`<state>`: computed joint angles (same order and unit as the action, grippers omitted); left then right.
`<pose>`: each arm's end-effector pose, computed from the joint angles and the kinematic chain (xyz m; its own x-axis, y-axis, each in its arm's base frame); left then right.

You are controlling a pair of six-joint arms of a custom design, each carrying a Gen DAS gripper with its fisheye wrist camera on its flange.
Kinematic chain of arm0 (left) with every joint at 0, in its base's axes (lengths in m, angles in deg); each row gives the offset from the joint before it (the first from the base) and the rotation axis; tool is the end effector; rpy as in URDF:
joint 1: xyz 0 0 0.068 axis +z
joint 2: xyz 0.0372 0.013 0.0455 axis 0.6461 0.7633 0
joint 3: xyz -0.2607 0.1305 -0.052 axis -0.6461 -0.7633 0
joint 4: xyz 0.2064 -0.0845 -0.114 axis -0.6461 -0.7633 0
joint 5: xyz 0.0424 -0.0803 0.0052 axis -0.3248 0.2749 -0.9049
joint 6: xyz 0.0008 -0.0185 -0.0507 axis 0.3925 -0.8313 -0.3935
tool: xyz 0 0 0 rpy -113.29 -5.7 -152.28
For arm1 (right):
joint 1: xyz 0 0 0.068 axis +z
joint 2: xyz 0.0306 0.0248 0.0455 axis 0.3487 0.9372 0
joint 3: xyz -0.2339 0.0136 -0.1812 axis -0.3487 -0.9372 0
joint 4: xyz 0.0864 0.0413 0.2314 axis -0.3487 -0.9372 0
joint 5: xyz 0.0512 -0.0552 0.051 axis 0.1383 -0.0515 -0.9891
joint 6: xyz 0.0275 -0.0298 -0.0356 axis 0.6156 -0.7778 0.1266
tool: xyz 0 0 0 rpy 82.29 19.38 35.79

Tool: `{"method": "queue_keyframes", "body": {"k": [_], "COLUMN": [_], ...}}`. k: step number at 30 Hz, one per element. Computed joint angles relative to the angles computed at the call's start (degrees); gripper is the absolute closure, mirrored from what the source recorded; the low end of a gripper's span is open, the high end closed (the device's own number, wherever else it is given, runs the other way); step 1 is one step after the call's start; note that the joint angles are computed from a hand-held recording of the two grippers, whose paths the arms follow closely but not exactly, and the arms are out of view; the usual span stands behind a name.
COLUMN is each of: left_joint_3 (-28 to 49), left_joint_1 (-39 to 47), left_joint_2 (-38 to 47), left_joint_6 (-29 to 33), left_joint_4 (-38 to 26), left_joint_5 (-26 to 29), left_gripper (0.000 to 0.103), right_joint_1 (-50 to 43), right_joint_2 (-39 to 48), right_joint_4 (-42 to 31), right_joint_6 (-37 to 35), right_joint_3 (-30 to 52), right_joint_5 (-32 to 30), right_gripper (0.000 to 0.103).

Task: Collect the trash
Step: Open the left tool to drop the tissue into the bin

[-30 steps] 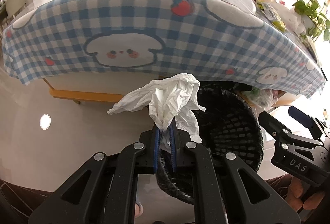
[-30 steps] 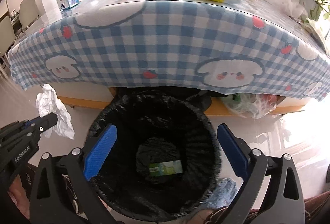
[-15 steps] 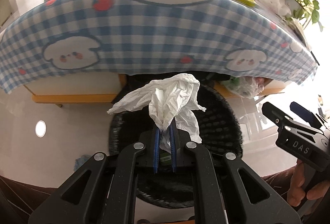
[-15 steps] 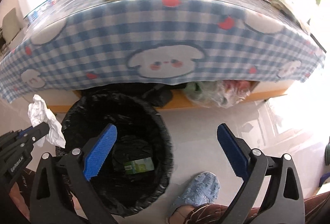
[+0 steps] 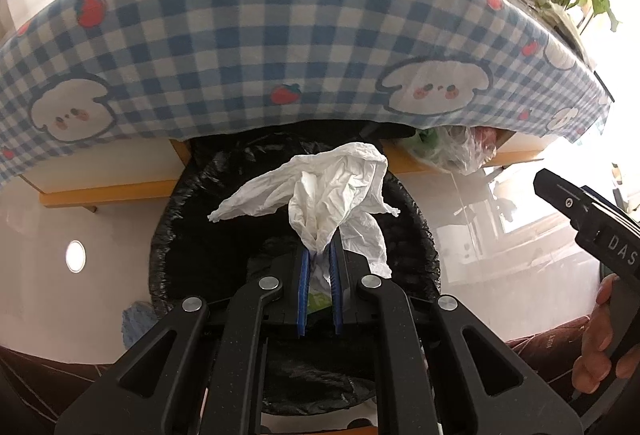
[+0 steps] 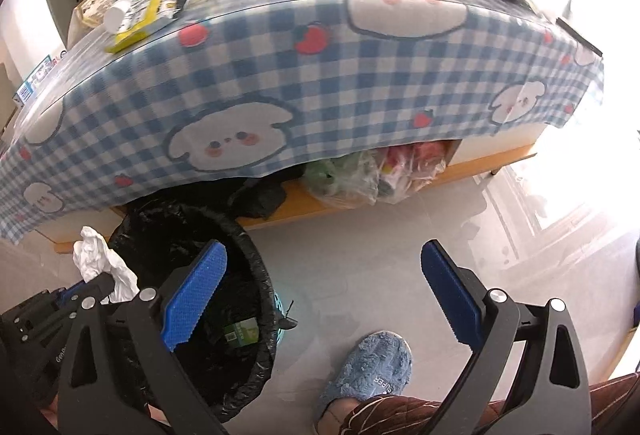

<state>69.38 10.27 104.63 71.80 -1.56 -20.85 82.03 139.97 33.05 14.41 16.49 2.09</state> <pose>0.1730 -0.1008 0.0884 -0.8669 0.2161 -0.4492 0.3065 0.9417 -0.1386 0.1339 0.2070 0.1103 -0.7694 0.3151 -0.5556 0.3481 0.9362 0.0489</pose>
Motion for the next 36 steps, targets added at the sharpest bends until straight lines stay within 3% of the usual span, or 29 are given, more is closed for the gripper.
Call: {"method": "queue_keyframes", "body": {"k": [11,16,24,28,36], "left_joint_3": [1.36,1.87,1.39,-0.06,-1.22], "left_joint_1": [-2.73,-3.27,-2.06,-0.83,1.55], "left_joint_2": [4.55,7.57,8.73,6.25,-1.48], "left_joint_6": [-1.56,-2.34,-1.73,-1.46,-0.54], "left_joint_4": [2.38,4.25,6.4,7.26,3.23], "left_joint_5": [-1.79,-2.76,-3.05,-3.37,-4.2], "left_gripper": [0.086,0.064,0.044,0.023,0.008], "right_joint_1": [0.21,-0.06,-0.46,-0.28,0.31], "right_joint_2": [1.3,1.52,2.31,2.61,1.84], "right_joint_4": [-0.93,-0.18,1.17,0.77,-0.92], "right_joint_6": [-0.98,-1.1,-1.86,-2.02,-2.32], "right_joint_3": [0.96,0.6,0.55,1.46,3.78], "right_joint_5": [0.08,-0.33,-0.67,-0.51,0.19], "right_gripper": [0.009,0.009,0.009,0.009,0.009]}}
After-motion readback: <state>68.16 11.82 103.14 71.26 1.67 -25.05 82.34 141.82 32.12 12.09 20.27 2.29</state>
